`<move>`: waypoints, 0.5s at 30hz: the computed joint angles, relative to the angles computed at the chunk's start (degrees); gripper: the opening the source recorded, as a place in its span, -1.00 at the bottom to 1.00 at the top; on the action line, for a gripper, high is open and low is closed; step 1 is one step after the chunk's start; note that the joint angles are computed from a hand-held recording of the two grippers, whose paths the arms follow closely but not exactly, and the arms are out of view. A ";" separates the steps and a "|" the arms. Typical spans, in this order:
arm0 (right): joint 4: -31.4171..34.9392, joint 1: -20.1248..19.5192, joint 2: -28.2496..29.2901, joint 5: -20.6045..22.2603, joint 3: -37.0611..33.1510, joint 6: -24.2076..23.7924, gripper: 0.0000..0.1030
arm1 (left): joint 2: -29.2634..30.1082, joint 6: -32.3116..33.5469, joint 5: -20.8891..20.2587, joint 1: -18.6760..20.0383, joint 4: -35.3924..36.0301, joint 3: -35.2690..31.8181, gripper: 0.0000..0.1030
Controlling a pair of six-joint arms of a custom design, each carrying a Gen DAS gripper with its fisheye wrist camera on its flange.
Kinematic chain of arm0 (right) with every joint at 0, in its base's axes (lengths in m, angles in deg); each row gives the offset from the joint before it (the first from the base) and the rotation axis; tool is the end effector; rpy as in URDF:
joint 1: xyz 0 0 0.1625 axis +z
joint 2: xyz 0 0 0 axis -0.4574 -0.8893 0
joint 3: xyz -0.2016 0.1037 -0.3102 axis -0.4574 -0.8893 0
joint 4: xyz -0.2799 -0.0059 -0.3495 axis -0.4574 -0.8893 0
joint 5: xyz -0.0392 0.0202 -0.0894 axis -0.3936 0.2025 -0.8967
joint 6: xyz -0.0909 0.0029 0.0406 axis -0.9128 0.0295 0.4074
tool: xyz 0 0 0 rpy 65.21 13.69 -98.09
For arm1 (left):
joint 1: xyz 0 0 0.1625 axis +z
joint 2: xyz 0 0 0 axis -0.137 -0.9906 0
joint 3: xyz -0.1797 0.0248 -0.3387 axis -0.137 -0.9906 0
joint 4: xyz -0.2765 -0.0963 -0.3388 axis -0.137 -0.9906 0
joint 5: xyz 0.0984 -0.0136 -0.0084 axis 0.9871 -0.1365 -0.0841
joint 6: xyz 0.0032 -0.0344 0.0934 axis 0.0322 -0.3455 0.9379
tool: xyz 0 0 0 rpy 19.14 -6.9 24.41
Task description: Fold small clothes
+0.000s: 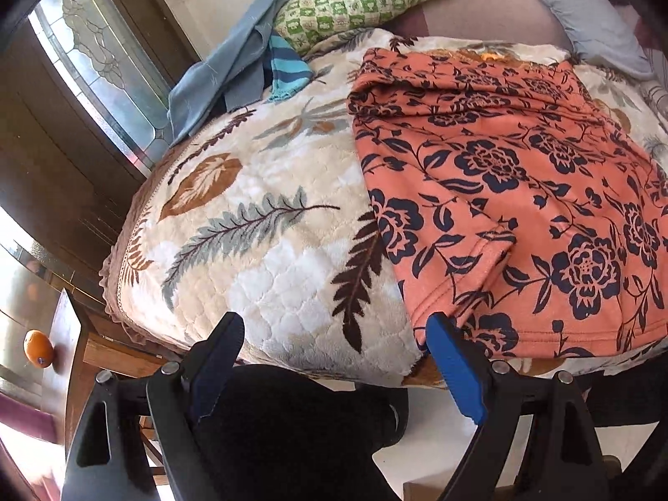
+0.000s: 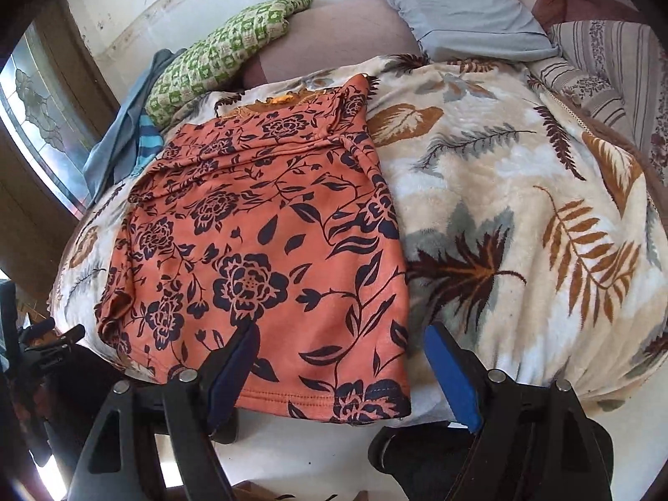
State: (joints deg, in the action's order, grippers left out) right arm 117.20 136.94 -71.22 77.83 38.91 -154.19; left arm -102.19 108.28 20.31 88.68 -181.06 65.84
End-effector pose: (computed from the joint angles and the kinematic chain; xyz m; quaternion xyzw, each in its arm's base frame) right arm 0.2872 -0.6475 0.0126 -0.1393 -0.8524 0.3814 0.3294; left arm 0.0625 -0.8495 0.3036 0.3439 0.8155 -0.1965 0.4220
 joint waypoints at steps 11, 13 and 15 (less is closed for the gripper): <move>0.27 1.60 4.69 3.68 -6.61 -5.12 0.62 | -1.56 -0.05 -3.21 0.34 -1.64 2.46 0.73; 0.56 1.44 4.67 4.19 -6.48 -4.57 0.62 | -1.32 -0.03 -3.05 0.44 -1.44 2.37 0.73; -0.21 1.18 3.51 4.29 -4.57 -3.69 0.62 | -1.02 -0.12 -2.85 0.54 -1.20 2.25 0.73</move>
State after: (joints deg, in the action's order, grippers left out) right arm 117.00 138.12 -67.71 82.12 34.34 -157.88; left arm -103.21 108.16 17.46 89.23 -182.26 68.10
